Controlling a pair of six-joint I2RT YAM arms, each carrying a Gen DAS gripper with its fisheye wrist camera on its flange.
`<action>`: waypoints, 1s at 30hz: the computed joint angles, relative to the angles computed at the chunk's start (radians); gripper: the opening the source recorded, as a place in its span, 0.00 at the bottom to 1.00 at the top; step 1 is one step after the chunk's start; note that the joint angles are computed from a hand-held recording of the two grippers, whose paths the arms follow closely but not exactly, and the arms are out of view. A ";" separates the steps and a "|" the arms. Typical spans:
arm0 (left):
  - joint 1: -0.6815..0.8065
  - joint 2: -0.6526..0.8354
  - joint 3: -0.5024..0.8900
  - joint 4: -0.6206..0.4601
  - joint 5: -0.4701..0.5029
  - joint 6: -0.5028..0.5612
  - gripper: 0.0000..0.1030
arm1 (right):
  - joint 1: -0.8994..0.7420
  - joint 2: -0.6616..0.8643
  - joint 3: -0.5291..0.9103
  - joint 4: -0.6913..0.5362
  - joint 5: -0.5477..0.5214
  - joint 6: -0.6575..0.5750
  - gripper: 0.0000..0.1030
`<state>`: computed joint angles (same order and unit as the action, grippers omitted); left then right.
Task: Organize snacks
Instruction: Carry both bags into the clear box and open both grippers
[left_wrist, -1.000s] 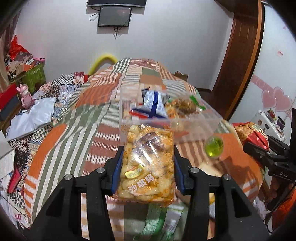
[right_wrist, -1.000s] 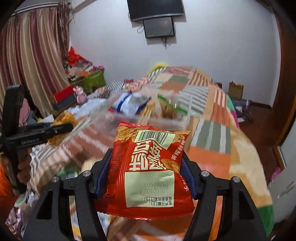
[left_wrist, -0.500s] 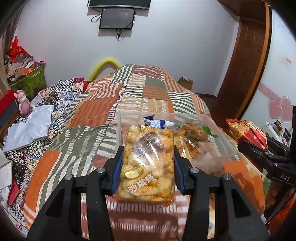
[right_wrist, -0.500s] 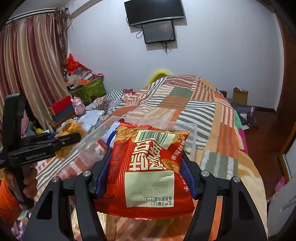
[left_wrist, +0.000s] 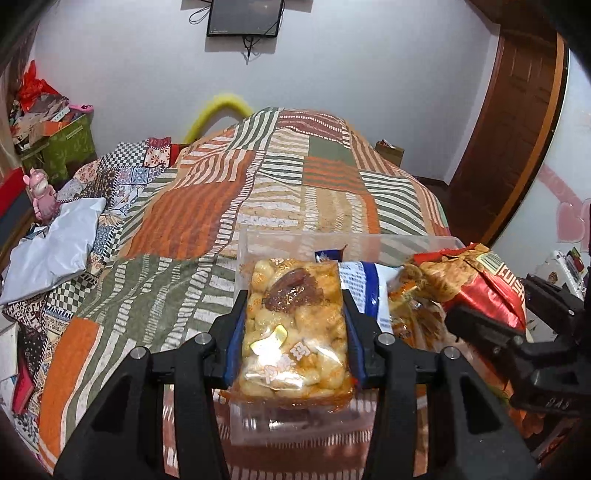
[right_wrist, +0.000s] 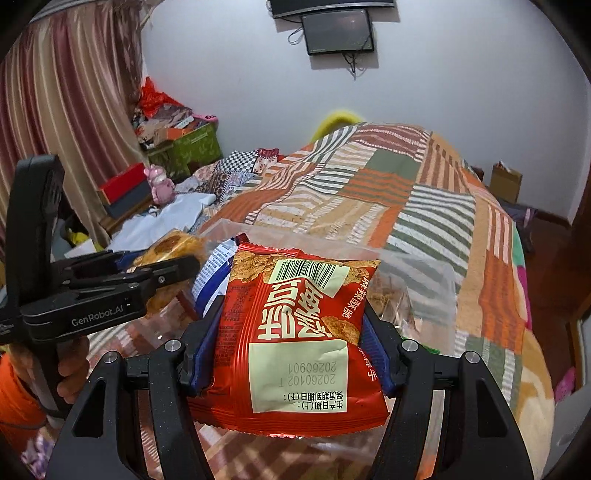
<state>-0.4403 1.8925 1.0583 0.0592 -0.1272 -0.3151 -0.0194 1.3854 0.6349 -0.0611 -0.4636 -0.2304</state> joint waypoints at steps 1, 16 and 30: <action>0.001 0.008 0.007 0.000 0.001 0.001 0.44 | 0.012 -0.001 -0.004 0.010 0.015 -0.006 0.62; -0.015 0.021 0.005 -0.008 -0.024 0.027 0.44 | 0.105 0.041 0.008 -0.008 0.079 -0.069 0.63; -0.058 -0.148 -0.123 0.002 -0.032 0.024 0.62 | 0.059 -0.105 -0.027 -0.069 0.073 -0.074 0.68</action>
<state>-0.4980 1.7440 0.9355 0.0616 -0.1595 -0.2908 0.0399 1.2801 0.6074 -0.1299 -0.3909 -0.3048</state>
